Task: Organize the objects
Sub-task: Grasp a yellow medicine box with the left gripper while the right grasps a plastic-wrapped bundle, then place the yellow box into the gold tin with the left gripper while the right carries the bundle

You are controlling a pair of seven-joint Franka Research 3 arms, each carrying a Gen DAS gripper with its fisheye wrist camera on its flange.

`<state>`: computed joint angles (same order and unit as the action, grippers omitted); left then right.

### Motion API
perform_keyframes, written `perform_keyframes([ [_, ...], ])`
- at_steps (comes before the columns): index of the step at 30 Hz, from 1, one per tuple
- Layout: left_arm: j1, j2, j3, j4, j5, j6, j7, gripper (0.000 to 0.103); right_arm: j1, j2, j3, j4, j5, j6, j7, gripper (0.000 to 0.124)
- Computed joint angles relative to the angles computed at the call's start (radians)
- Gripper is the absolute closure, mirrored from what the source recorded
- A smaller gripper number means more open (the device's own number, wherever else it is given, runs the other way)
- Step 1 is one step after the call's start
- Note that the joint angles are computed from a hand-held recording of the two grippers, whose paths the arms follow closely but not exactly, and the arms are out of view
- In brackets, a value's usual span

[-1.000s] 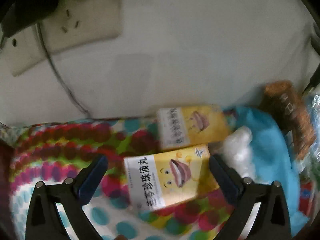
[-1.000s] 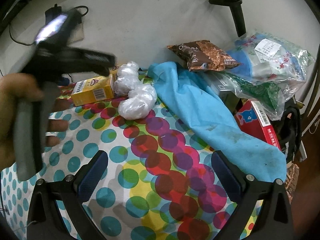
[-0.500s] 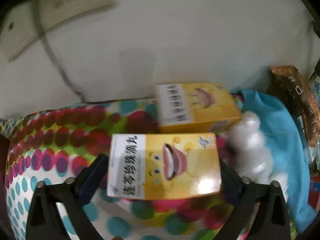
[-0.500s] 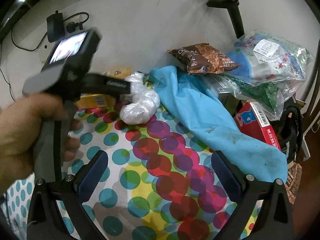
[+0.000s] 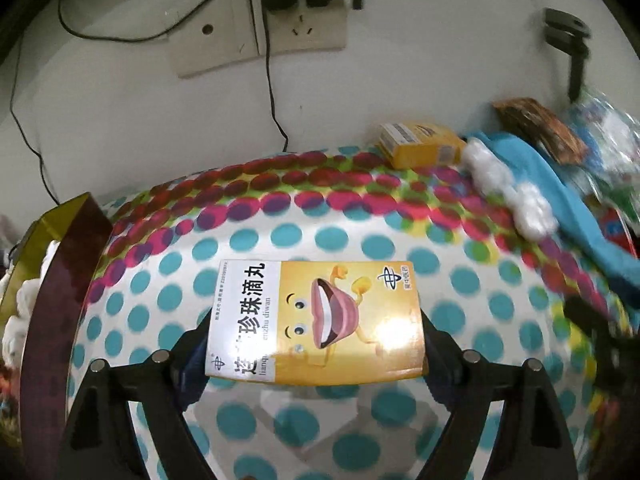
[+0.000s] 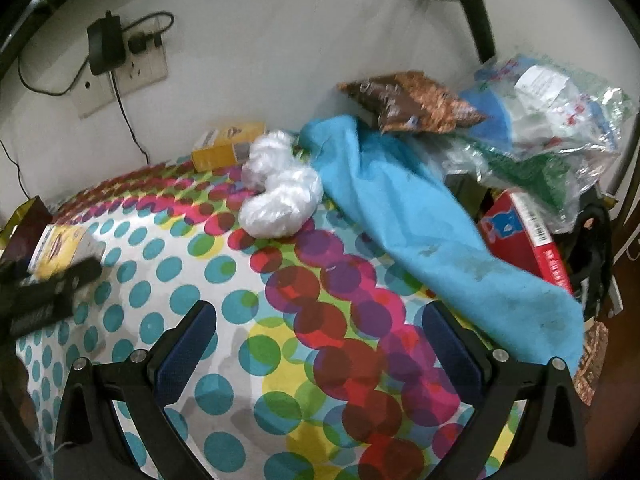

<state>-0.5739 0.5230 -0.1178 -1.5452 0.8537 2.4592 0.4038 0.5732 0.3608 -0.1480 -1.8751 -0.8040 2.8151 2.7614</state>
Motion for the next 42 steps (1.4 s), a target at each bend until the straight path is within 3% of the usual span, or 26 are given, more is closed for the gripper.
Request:
perform_keyframes([
  [5, -0.005, 0.006, 0.0, -0.021, 0.006, 0.036, -0.023, 0.015, -0.01, 0.004, -0.01, -0.01, 0.003, 0.082, 0.005, 0.021],
  [10, -0.008, -0.069, 0.008, -0.147, 0.061, 0.099, -0.121, 0.015, -0.001, 0.089, 0.006, 0.177, 0.085, -0.03, -0.124, 0.021],
  [12, -0.003, -0.113, 0.005, -0.212, 0.094, 0.125, -0.168, 0.015, 0.004, 0.145, 0.013, 0.279, 0.125, -0.095, -0.196, 0.035],
  [13, 0.004, -0.133, 0.0, -0.242, 0.104, 0.138, -0.188, 0.015, -0.001, 0.194, 0.029, 0.36, 0.171, -0.164, -0.256, 0.065],
  [14, 0.013, -0.157, -0.003, -0.278, 0.115, 0.157, -0.221, 0.015, -0.027, 0.241, 0.065, 0.436, 0.226, -0.242, -0.316, 0.086],
  [15, 0.025, -0.178, -0.007, -0.31, 0.121, 0.176, -0.252, 0.015, -0.043, 0.294, 0.085, 0.512, 0.318, -0.302, -0.393, 0.084],
  [17, 0.045, -0.219, -0.016, -0.367, 0.134, 0.206, -0.306, 0.015, -0.021, 0.356, 0.046, 0.587, 0.373, -0.351, -0.414, 0.089],
  [18, 0.051, -0.236, -0.018, -0.389, 0.154, 0.217, -0.338, 0.015, -0.036, 0.354, 0.057, 0.573, 0.359, -0.318, -0.386, 0.09],
  [20, 0.059, -0.273, -0.027, -0.427, 0.201, 0.215, -0.392, 0.015, -0.013, 0.322, 0.019, 0.507, 0.38, -0.248, -0.365, 0.095],
  [22, 0.068, -0.3, -0.042, -0.448, 0.24, 0.197, -0.43, 0.015, 0.067, 0.258, -0.067, 0.396, 0.272, -0.153, -0.272, 0.095],
  [26, 0.082, -0.329, -0.077, -0.467, 0.277, 0.139, -0.505, 0.015, 0.154, 0.179, -0.122, 0.27, 0.134, -0.077, -0.141, 0.095],
  [33, 0.099, -0.425, -0.13, -0.555, 0.259, 0.065, -0.529, 0.014, 0.192, 0.171, -0.043, 0.262, 0.07, -0.048, -0.079, 0.095],
  [42, 0.169, -0.666, -0.208, -0.715, 0.193, -0.076, -0.518, 0.014, 0.263, 0.159, -0.028, 0.231, 0.035, 0.01, -0.035, 0.095],
])
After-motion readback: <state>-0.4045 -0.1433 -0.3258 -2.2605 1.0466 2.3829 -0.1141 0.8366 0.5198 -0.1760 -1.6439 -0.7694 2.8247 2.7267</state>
